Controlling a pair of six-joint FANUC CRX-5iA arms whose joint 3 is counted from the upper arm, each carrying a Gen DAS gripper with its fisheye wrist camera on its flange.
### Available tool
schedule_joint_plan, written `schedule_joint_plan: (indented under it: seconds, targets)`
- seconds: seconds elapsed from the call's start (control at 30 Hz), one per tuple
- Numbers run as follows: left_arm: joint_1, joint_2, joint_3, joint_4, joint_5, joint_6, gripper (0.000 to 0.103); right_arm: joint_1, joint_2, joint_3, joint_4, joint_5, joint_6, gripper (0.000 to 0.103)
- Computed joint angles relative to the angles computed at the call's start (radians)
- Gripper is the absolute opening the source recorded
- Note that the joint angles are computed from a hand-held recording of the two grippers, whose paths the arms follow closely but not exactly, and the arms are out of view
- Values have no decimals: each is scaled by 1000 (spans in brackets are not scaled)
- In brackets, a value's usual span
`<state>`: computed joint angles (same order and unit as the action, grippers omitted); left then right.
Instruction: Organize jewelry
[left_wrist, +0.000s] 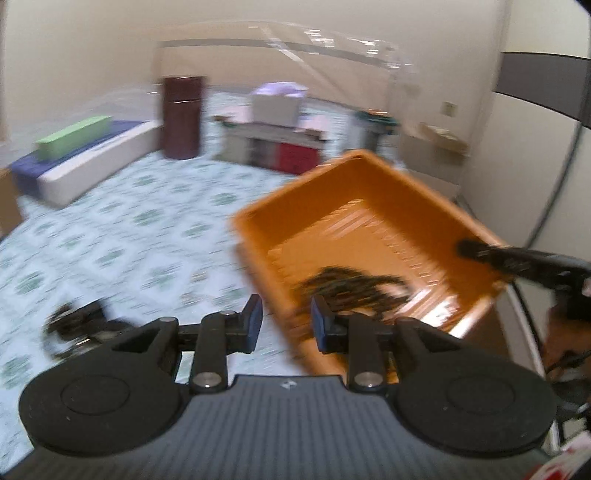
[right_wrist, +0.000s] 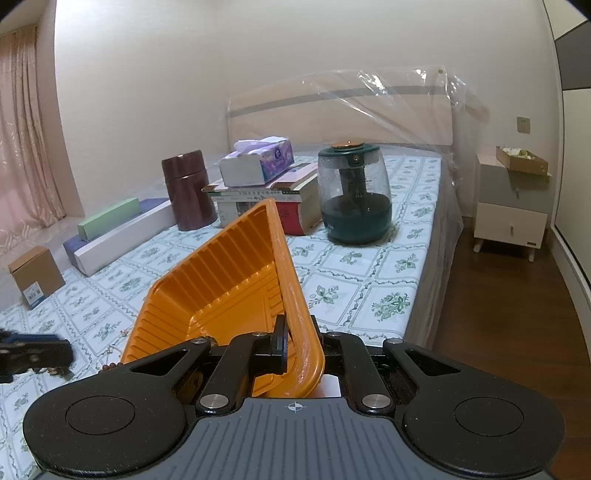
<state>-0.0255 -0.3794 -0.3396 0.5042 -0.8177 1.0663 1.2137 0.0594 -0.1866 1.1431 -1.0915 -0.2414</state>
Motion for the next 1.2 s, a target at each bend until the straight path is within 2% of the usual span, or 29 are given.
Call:
schedule_joint_plan:
  seconds: [0.17,0.33,0.57,0.67,0.77,0.8,0.9,0.97,1.03,1.1,1.2]
  targets:
    - [110,-53,-26,-107,-22,87,30,1,1,1,1,1,-4,9]
    - [175,-78,-51,-169,-22,141,31,2,4,8,-6,-5,6,9]
    - [175,-52,-63,-194,37,189,45,1,6,11,-8,-9,11,9]
    - [158,-36,-66,-194,64,219,56,1,9,13,-11,-13,12,9]
    - [119,2,-35,-245,80,311,68,1,9,12,-15,-16,16,9]
    - [102,20,-15,-279,81,359,70,1,9,12,-17,-16,19,9]
    - [33,80,74,-459,58,578,70,0,11,13,-24,-18,25,9]
    - [-14,130,145,-577,4,718,70,0,11,14,-29,-21,27,9]
    - [-46,164,192,-666,-42,807,67,0,12,14,-32,-23,26,9]
    - [-43,161,187,-676,-43,836,67,0,11,13,-36,-25,26,9]
    - [-13,110,136,-645,-12,803,67,0,9,11,-37,-25,24,9]
